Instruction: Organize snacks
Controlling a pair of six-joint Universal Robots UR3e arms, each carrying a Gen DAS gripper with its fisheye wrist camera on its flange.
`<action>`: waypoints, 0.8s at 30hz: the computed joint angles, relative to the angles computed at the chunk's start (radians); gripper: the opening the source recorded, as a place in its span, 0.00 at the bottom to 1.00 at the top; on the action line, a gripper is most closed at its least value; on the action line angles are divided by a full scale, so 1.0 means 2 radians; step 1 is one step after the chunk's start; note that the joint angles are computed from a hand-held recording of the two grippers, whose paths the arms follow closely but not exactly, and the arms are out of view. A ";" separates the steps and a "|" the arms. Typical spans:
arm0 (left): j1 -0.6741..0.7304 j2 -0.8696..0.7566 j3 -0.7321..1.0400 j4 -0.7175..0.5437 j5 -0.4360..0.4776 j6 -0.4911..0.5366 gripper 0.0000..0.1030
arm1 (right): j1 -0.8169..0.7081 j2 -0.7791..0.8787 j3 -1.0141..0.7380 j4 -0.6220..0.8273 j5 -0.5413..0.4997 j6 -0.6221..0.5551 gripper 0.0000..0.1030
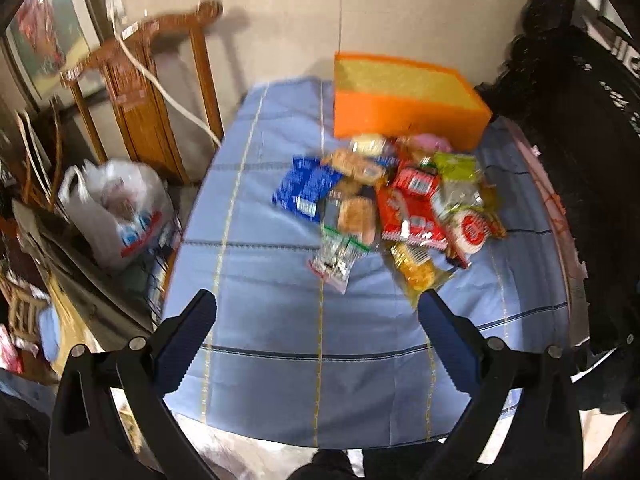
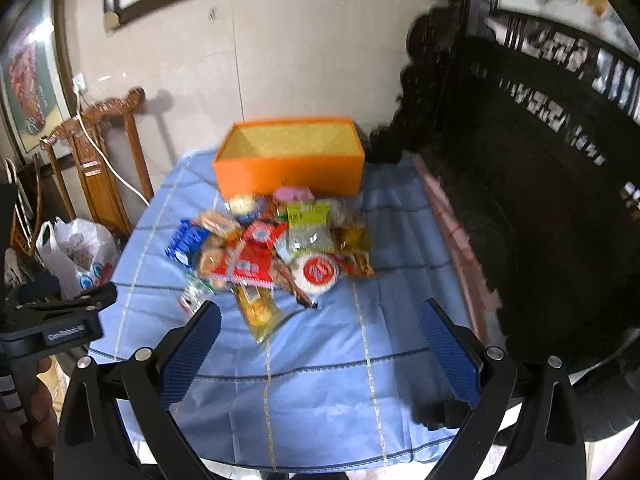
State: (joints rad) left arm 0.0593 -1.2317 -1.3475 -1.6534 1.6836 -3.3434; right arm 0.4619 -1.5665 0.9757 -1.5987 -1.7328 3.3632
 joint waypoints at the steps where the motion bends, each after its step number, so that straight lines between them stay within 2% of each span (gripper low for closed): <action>1: 0.012 0.007 -0.032 0.017 -0.010 0.006 0.96 | -0.020 -0.004 0.036 -0.016 0.022 -0.010 0.96; 4: 0.019 -0.004 -0.114 0.078 -0.027 0.005 0.96 | -0.064 -0.004 0.119 -0.052 0.069 -0.029 0.96; 7: -0.023 -0.061 -0.140 0.155 0.004 -0.015 0.96 | -0.088 0.018 0.167 -0.087 0.072 -0.039 0.96; 12: -0.110 -0.223 -0.055 0.250 0.069 -0.037 0.96 | -0.101 0.062 0.167 -0.100 0.059 -0.069 0.96; 15: -0.135 -0.333 0.041 0.255 0.084 -0.045 0.96 | -0.103 0.081 0.153 -0.093 0.055 -0.085 0.96; 18: -0.136 -0.411 0.106 0.248 0.072 -0.047 0.96 | -0.113 0.100 0.141 -0.092 0.056 -0.109 0.96; 21: -0.130 -0.459 0.131 0.242 0.076 -0.064 0.93 | -0.125 0.118 0.121 -0.084 0.060 -0.126 0.96; 23: -0.128 -0.458 0.109 0.267 0.085 -0.073 0.92 | -0.134 0.129 0.110 -0.081 0.065 -0.132 0.96; 24: -0.129 -0.454 0.098 0.281 0.090 -0.072 0.86 | -0.138 0.135 0.103 -0.077 0.067 -0.134 0.96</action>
State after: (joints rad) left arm -0.1993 -2.1404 -1.1511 -1.0922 1.8636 -3.4870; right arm 0.1867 -1.2959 1.1811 -1.7536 -1.5984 3.0958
